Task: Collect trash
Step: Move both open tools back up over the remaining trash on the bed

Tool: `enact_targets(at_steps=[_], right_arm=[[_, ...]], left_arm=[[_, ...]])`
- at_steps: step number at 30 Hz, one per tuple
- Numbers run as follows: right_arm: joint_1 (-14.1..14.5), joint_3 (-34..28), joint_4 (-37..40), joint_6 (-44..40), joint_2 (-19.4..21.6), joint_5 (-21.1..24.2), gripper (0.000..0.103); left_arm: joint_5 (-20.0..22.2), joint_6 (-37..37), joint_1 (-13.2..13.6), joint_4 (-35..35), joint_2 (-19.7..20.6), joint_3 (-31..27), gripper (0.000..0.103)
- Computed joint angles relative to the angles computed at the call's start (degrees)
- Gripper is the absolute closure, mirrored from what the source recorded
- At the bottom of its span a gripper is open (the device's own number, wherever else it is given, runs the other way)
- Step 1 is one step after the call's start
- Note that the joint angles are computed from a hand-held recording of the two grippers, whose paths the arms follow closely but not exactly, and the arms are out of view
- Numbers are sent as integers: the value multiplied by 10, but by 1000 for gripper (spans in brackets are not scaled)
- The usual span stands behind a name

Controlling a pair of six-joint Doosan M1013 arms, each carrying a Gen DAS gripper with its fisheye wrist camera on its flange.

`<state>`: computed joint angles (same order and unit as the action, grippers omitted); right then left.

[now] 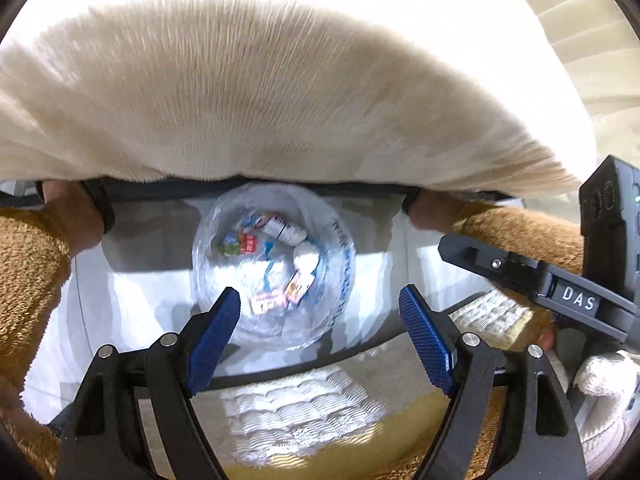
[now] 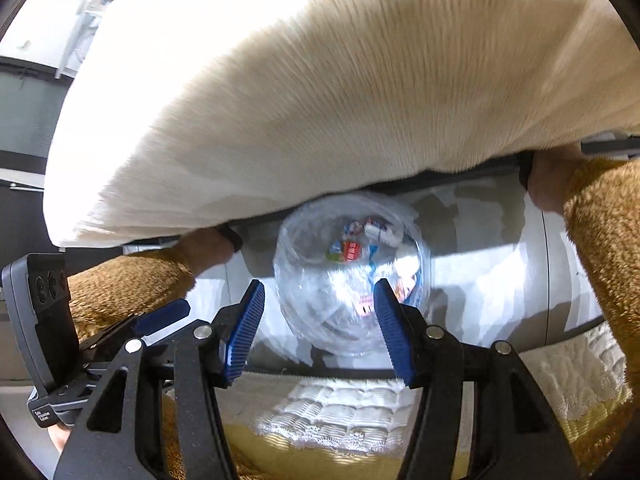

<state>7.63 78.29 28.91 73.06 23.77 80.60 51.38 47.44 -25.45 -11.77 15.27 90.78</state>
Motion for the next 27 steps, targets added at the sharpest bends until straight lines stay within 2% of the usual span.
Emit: enact_targets(at_steps=[9,16,19,22,27], right_arm=[[-23,35,83,-103,-53,-80,46],[-49,66,186,-203,-94,-148,46],[-56,75,216,-245,-107,-172,46],[-57,71,233,-275,-110,-174,46],[-48,51,238,-317,-109,-186,46]], left_arm=[[-72,-75,-32,146,-39,17,23],[-130,-196,-65,333,-75,39,23],[-137,-250,-76,406,-88,48,23],[-137,-287,-80,453,-98,54,23],[-132,-280,-83,490,-107,49,23]])
